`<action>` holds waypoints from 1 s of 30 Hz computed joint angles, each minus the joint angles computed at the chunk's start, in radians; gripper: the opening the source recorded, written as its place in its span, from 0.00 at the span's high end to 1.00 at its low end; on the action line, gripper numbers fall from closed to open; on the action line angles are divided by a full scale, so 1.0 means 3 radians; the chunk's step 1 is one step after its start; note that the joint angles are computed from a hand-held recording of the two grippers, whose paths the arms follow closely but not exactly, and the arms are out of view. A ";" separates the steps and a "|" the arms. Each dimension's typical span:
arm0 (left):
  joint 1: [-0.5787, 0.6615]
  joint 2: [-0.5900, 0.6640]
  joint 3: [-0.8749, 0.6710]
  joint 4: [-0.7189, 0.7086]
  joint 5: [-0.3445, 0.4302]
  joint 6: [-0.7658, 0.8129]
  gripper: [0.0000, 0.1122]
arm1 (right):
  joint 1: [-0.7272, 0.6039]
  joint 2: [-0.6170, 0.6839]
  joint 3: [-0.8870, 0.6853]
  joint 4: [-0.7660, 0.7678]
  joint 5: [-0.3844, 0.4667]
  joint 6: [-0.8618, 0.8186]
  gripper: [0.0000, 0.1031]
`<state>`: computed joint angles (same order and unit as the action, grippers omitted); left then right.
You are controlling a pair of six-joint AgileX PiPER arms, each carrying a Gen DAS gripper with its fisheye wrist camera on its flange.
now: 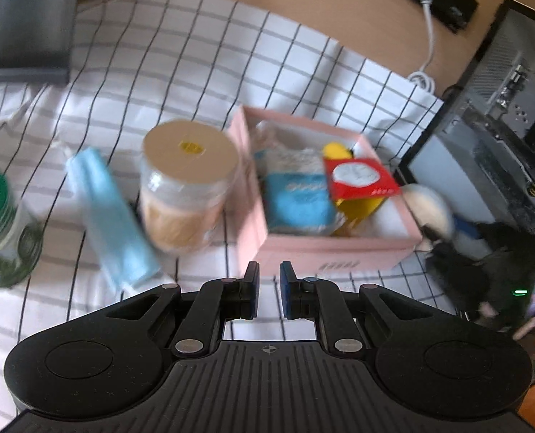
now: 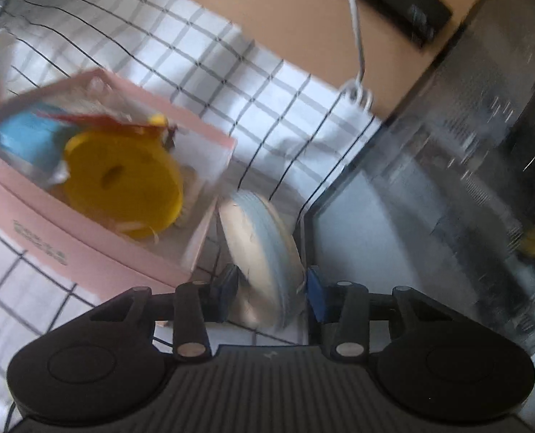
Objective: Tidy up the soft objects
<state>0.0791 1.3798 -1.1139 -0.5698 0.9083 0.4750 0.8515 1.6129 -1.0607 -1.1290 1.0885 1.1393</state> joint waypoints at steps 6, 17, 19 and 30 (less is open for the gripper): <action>0.0318 -0.0086 0.0172 -0.0231 0.0288 0.0345 0.88 | 0.0044 -0.0528 -0.0324 0.0983 0.0212 -0.0543 0.65; 0.0695 -0.0191 0.0364 -0.0367 0.0718 0.0747 0.88 | -0.0010 -0.0985 -0.0297 0.2333 0.0138 -0.0157 0.65; 0.0720 -0.0223 0.0377 -0.0318 0.0770 0.0782 0.88 | 0.0029 -0.1022 -0.0248 0.2366 0.0066 -0.0084 0.53; 0.0654 -0.0532 0.0451 -0.0102 0.0742 0.0997 0.88 | -0.0126 -0.0848 -0.0461 0.2781 -0.0057 -0.0392 0.62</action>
<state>0.2753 1.2203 -0.9785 -0.6004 1.1310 0.7741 0.8137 1.3586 -1.1990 -0.2946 1.0713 1.0217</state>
